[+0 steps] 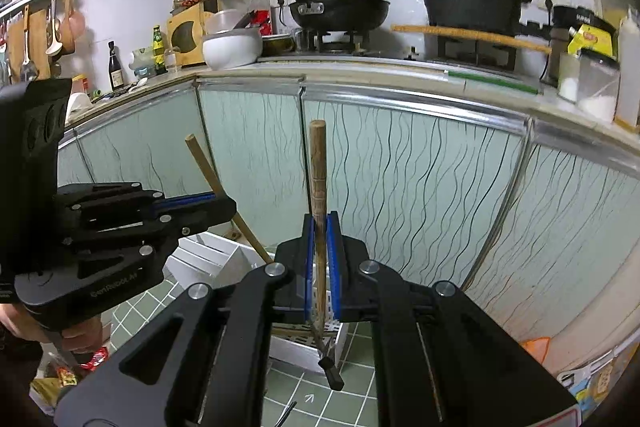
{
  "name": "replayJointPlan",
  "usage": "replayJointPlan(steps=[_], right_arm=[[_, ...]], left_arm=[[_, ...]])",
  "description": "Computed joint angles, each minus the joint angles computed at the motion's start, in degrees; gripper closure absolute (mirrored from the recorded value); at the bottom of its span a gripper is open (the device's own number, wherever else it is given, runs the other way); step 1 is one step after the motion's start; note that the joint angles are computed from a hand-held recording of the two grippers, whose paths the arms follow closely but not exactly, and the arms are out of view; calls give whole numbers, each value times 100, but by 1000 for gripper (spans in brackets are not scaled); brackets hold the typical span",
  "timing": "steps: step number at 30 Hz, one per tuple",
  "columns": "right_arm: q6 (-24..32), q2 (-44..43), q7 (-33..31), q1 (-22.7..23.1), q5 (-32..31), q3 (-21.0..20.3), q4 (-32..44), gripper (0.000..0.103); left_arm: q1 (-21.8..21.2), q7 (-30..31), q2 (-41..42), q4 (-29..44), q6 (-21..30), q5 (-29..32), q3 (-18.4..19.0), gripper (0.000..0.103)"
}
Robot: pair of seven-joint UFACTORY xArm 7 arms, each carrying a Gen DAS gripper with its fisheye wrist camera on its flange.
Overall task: Organize utensils
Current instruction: 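Lower both wooden chopsticks into the holder and open both grippers, then withdraw both open grippers and lower them toward the black chopsticks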
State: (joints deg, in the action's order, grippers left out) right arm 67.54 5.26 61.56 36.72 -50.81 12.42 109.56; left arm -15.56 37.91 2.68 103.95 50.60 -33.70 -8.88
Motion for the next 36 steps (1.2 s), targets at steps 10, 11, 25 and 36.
replayJointPlan(steps=[10, 11, 25, 36], right_arm=[[-191, -382, 99, -243, 132, 153, -515, 13], [-59, -410, 107, -235, 46, 202, -528, 7], [642, -893, 624, -253, -157, 903, -961, 7], [1637, -928, 1153, 360, -667, 1387, -1081, 7]], left_arm=[[37, 349, -342, -591, -765, -1, 57, 7], [32, 511, -392, -654, -793, -158, 107, 7], [109, 643, -1497, -1662, -559, -449, 617, 5], [-223, 862, -2943, -3157, -697, -344, 1158, 5]])
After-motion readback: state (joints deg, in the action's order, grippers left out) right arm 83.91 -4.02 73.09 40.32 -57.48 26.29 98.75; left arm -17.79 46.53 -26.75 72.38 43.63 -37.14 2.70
